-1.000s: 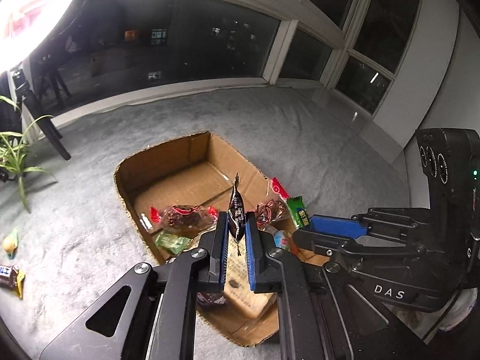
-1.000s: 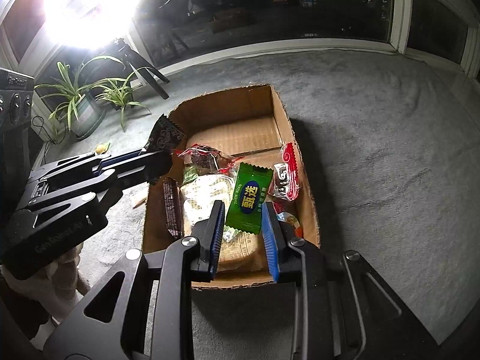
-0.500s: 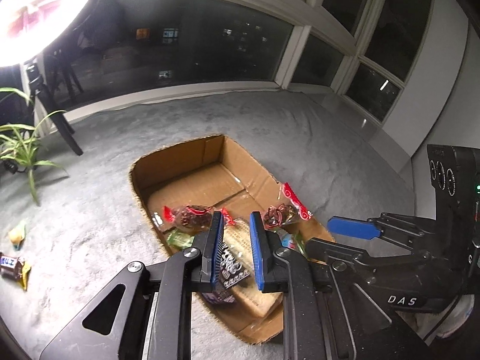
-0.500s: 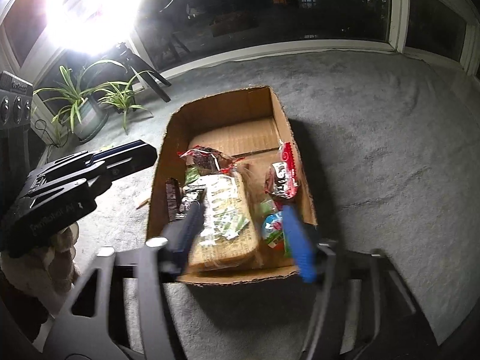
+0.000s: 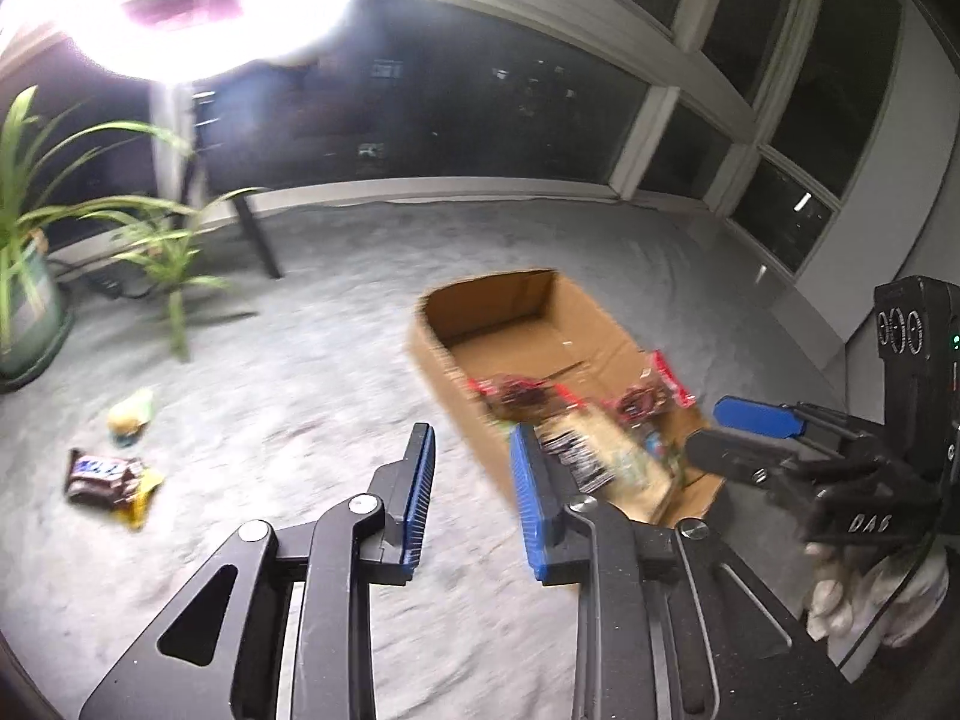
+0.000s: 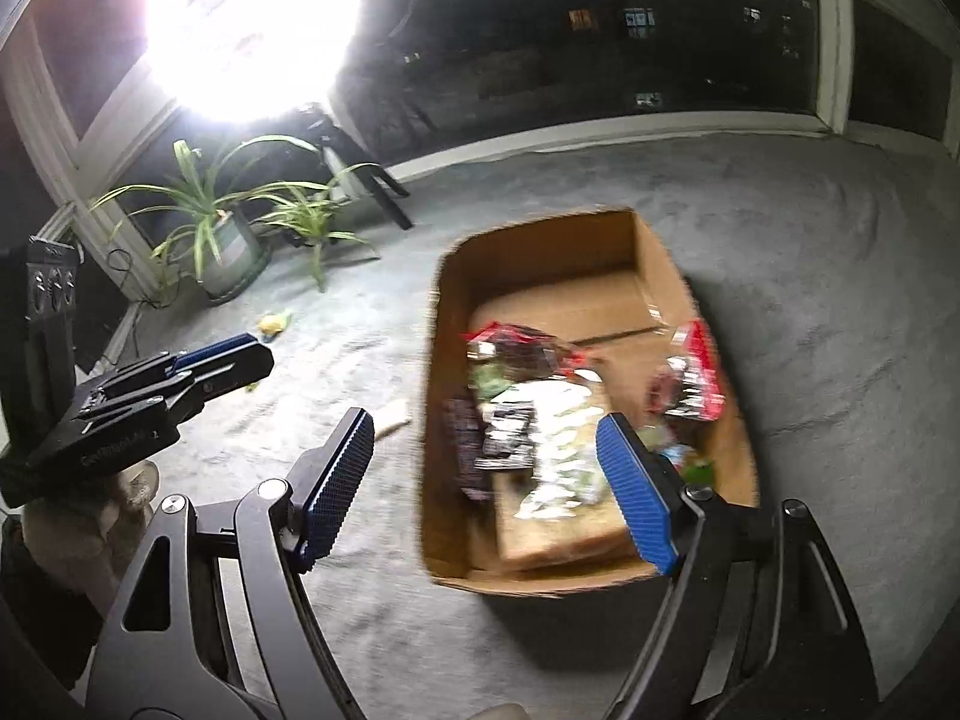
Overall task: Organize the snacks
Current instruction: 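Withdraw both tools from the box toward the remaining snacks, then grasp the round yellow cake with the left tool while the right tool grasps the pink wafer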
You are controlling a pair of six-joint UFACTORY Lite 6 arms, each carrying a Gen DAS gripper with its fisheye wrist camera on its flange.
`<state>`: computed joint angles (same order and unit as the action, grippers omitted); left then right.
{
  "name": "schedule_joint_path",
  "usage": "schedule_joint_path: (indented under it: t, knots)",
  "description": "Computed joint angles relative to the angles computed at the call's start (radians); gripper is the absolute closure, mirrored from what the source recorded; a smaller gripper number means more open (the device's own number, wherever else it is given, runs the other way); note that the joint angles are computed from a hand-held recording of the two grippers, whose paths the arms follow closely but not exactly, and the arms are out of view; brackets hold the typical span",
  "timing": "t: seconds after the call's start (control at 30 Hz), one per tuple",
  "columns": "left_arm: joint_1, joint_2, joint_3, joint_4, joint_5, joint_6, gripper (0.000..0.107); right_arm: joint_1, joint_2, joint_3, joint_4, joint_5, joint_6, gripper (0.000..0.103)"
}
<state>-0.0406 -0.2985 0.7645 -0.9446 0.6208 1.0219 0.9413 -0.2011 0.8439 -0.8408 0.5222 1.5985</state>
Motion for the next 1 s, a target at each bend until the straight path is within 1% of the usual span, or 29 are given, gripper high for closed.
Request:
schedule_joint_path:
  t: [0.13,0.27,0.37,0.47,0.5,0.63,0.73,0.77,0.83,1.0]
  knots:
    - [0.232,0.006,-0.008,-0.008,0.121,0.143,0.082,0.086,0.108,0.101,-0.100,0.031,0.107,0.024]
    - [0.454,0.082,0.032,-0.007,0.209,0.280,0.082,0.155,0.240,0.223,-0.172,0.046,0.189,0.024]
    - [0.570,0.165,0.088,0.001,0.242,0.344,0.082,0.176,0.342,0.316,-0.155,0.047,0.181,0.024]
    - [0.648,0.250,0.150,0.004,0.259,0.393,0.082,0.187,0.453,0.409,-0.115,0.040,0.162,0.024]
    - [0.667,0.273,0.167,0.004,0.261,0.407,0.082,0.182,0.502,0.454,-0.080,0.037,0.141,0.024]
    - [0.709,0.366,0.238,0.018,0.260,0.443,0.082,0.152,0.618,0.543,0.017,-0.012,0.109,0.024]
    - [0.711,0.439,0.299,0.019,0.262,0.468,0.082,0.133,0.705,0.616,0.071,-0.006,0.088,0.034]
    - [0.711,0.471,0.329,0.015,0.271,0.476,0.082,0.127,0.731,0.642,0.098,0.001,0.069,0.038]
    - [0.696,0.554,0.405,0.017,0.300,0.459,0.082,0.106,0.771,0.669,0.132,-0.016,0.054,0.044]
    - [0.598,0.682,0.512,0.049,0.239,0.429,0.082,0.061,0.844,0.717,0.194,-0.026,0.022,0.046]
